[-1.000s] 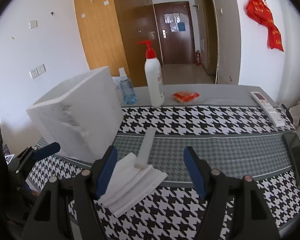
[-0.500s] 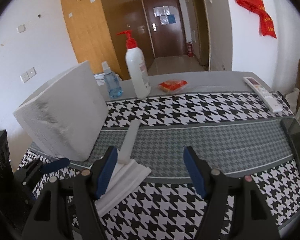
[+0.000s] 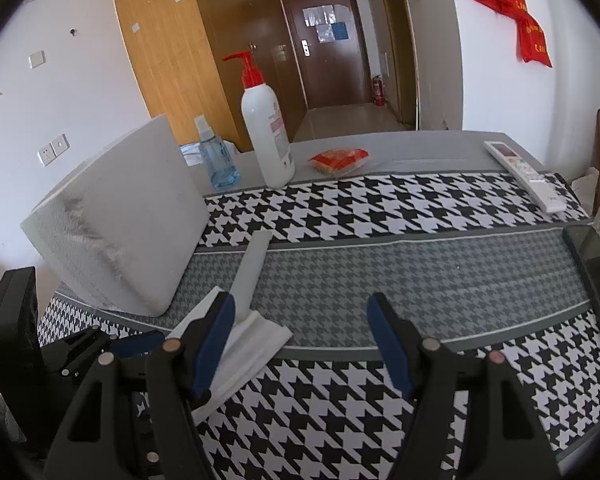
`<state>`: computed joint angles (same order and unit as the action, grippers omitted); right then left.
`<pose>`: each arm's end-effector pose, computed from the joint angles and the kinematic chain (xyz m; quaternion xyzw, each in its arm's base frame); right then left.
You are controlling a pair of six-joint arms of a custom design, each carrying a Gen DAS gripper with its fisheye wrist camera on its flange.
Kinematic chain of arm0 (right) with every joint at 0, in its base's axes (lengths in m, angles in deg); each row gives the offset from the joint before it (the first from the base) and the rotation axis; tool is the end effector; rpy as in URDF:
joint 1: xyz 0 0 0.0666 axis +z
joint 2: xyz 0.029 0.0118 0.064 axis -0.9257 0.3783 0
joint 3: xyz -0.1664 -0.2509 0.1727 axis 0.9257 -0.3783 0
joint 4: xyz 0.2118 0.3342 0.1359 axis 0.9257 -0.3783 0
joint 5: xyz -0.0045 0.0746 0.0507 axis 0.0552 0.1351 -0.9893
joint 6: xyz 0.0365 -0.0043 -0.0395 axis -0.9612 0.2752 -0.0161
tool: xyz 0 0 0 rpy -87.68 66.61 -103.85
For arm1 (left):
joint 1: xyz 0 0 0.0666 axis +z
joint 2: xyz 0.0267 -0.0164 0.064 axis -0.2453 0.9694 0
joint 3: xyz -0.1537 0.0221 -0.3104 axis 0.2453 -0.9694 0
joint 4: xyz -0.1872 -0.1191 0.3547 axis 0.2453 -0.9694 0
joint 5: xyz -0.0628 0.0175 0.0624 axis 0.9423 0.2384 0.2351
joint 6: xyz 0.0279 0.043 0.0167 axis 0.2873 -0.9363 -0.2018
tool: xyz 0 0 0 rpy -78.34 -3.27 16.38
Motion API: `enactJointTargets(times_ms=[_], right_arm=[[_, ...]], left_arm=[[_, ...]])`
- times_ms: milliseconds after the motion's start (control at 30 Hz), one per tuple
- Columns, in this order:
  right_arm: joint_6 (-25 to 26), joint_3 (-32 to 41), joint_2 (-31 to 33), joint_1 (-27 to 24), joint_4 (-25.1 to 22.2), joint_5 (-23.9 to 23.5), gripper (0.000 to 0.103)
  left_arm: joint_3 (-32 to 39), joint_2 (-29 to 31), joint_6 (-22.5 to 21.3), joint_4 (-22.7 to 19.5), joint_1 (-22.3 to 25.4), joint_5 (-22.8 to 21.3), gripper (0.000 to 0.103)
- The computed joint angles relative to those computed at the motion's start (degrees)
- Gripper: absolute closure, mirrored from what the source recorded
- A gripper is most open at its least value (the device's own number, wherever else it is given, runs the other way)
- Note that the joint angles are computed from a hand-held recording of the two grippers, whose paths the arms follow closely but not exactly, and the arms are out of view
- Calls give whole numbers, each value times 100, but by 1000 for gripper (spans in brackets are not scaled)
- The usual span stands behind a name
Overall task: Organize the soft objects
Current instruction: 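Move the left gripper down to the folded white cloth, then close the left gripper on the white cloth and lift it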
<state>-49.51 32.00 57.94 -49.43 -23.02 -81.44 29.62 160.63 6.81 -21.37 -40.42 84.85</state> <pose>0.4794 0.1570 0.3528 0.0039 0.9082 0.1128 0.4029 0.4754 -0.2394 0.3150 0.2617 0.8972 -0.1232 0.3337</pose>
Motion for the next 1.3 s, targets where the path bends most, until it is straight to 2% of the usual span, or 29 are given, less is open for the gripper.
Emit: enactJointTargets(times_ms=[267,333,567,633,800,967,1067,1300], right_arm=[[-1,-40,-48,2,0,-23,30],[-12,-37,-44,10,-9,-26,30],[6,-59,-68,61,-17,-54,30],[32,-47,-56,83,-31,-73,30],[56,-44,-48,104,-41,-21,30],[13,-89,-98,75,-68,1,30],[-24,-131,-137,65,-80,20,30],[-68,-225,-227,34,-100,62,30]], left_arm=[[141,126,-76,-146,-90,-324,40],[125,116,-81,-116,-95,-360,50],[71,54,-33,-78,-70,-373,69],[60,46,-11,-62,-63,-382,82],[22,14,-40,-36,-75,-200,95],[-18,-27,-7,-28,-84,19,96],[-58,-85,-24,-55,-61,407,96],[-161,-205,-95,32,-96,428,96]])
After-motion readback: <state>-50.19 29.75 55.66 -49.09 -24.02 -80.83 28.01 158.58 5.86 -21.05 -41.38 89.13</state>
